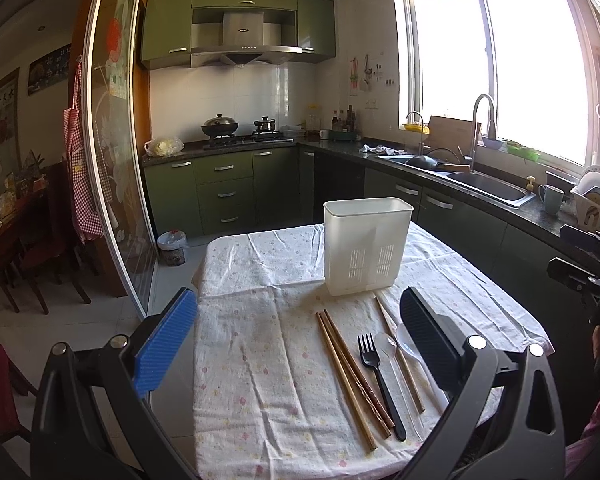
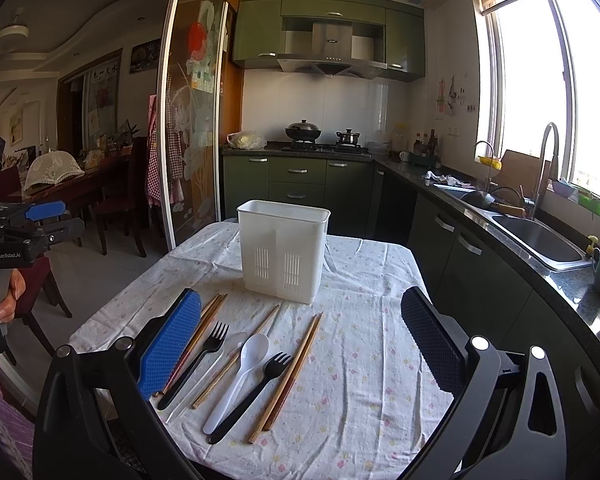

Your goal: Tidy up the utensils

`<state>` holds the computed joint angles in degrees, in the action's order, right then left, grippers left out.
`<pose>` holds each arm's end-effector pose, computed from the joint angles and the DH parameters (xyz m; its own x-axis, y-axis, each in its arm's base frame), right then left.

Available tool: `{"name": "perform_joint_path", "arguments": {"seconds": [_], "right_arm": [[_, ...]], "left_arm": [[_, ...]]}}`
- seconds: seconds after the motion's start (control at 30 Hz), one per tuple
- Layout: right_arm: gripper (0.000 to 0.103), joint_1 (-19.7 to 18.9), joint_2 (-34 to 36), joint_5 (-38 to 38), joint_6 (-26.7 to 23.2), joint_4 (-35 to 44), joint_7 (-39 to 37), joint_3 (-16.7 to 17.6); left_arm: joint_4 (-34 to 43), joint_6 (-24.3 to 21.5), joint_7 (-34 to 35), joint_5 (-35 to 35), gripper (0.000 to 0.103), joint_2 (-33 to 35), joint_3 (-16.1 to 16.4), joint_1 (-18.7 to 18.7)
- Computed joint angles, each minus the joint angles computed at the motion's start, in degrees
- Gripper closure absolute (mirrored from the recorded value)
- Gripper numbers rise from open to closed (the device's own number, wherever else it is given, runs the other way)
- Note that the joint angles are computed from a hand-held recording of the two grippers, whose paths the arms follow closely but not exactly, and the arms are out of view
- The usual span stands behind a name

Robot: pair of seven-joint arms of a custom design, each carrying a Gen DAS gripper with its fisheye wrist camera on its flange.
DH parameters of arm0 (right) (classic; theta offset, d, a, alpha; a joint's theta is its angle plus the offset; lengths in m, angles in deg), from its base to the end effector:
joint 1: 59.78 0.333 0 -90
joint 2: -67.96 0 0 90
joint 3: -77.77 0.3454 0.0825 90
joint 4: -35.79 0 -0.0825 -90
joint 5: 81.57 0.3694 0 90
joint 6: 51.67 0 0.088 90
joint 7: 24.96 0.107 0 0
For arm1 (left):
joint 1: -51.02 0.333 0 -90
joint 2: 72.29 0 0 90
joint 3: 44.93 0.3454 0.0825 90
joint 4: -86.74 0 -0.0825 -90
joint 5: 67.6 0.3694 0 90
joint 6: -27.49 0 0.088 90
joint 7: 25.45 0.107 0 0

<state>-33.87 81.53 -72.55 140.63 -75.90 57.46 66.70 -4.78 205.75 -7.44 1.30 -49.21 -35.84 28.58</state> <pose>0.6214 0.1604 0.5450 0.2230 -0.9741 0.0381 -0.3691 -0.1206 -0.9215 0.6502 -0.2565 0.5196 -0.1957 -0.9804 -0.0248 -0.4070 0.1042 -0.9075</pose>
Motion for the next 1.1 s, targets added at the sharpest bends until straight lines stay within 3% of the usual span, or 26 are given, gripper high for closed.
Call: {"name": "perform_joint_path", "arguments": {"seconds": [0.43, 1.1], "right_arm": [[0.004, 1.93, -1.26, 0.18, -0.72, -0.78, 0.03, -1.91], [0.004, 0.66, -1.24, -0.29, -0.66, -0.78, 0.32, -0.70]], "left_arm": [[-0.07, -0.05, 2.84, -2.59, 0.006, 0.37, -0.09, -0.08], [-0.40, 0.44, 3.76, -3.61, 0.006, 0.63, 1.57, -1.59]]}}
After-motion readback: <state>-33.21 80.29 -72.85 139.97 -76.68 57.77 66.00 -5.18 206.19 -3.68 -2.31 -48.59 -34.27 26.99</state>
